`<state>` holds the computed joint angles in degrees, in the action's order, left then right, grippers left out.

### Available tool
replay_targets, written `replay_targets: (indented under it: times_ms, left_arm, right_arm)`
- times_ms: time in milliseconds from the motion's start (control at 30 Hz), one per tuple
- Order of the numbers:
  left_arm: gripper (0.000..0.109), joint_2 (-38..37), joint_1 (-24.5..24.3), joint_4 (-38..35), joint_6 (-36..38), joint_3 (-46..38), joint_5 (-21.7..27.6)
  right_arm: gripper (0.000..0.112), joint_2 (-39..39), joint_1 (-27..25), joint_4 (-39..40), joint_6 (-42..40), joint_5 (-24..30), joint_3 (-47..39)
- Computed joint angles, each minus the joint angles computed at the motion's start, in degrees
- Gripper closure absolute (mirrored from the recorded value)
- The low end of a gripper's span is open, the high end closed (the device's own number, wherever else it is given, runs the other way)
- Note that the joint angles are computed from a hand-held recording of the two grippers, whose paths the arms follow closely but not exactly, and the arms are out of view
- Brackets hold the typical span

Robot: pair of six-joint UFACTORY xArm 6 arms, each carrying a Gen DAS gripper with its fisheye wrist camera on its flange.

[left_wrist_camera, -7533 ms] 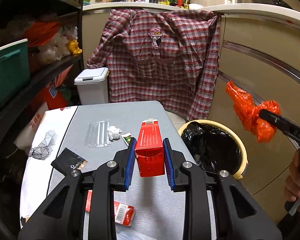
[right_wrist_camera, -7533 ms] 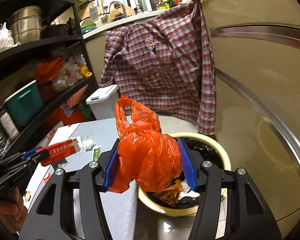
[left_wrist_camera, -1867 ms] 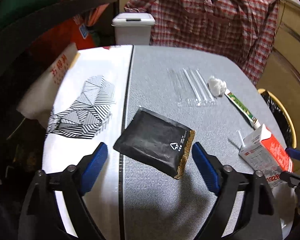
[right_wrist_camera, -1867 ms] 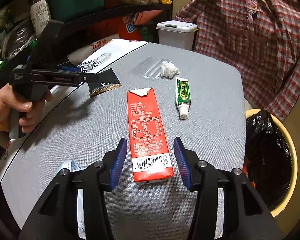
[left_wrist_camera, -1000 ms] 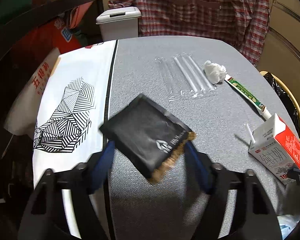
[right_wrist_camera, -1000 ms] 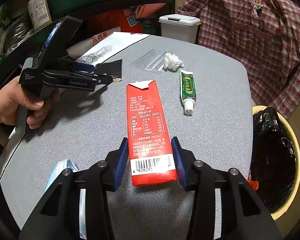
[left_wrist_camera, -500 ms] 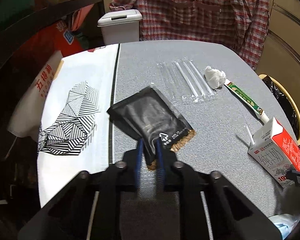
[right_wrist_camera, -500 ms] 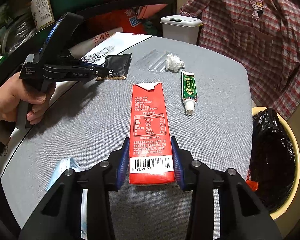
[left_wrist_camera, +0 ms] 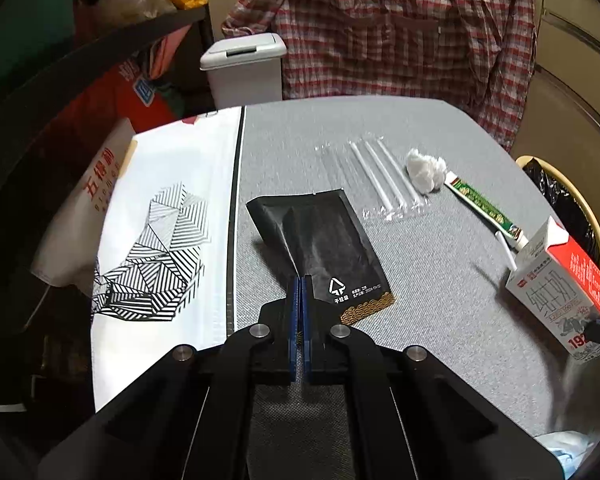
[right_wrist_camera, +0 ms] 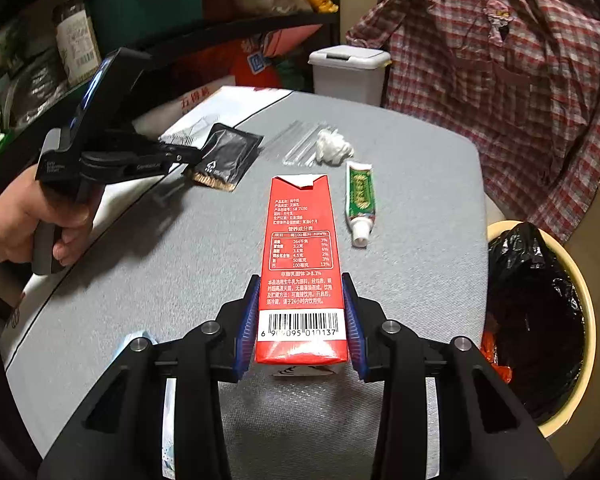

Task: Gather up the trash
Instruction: 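Carry the black packet and milk carton over the bin and open both tools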

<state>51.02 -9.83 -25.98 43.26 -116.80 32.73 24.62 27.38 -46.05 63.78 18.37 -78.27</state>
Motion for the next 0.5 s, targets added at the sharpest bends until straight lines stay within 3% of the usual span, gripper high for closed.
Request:
replay_targets:
  times_ms: [500]
  left_arm:
    - [0.107,-9.9,-2.3,-6.7,3.5,12.4,-6.6]
  right_arm:
    - [0.074,-4.4,-1.0,-11.9,13.1,0.4,3.3]
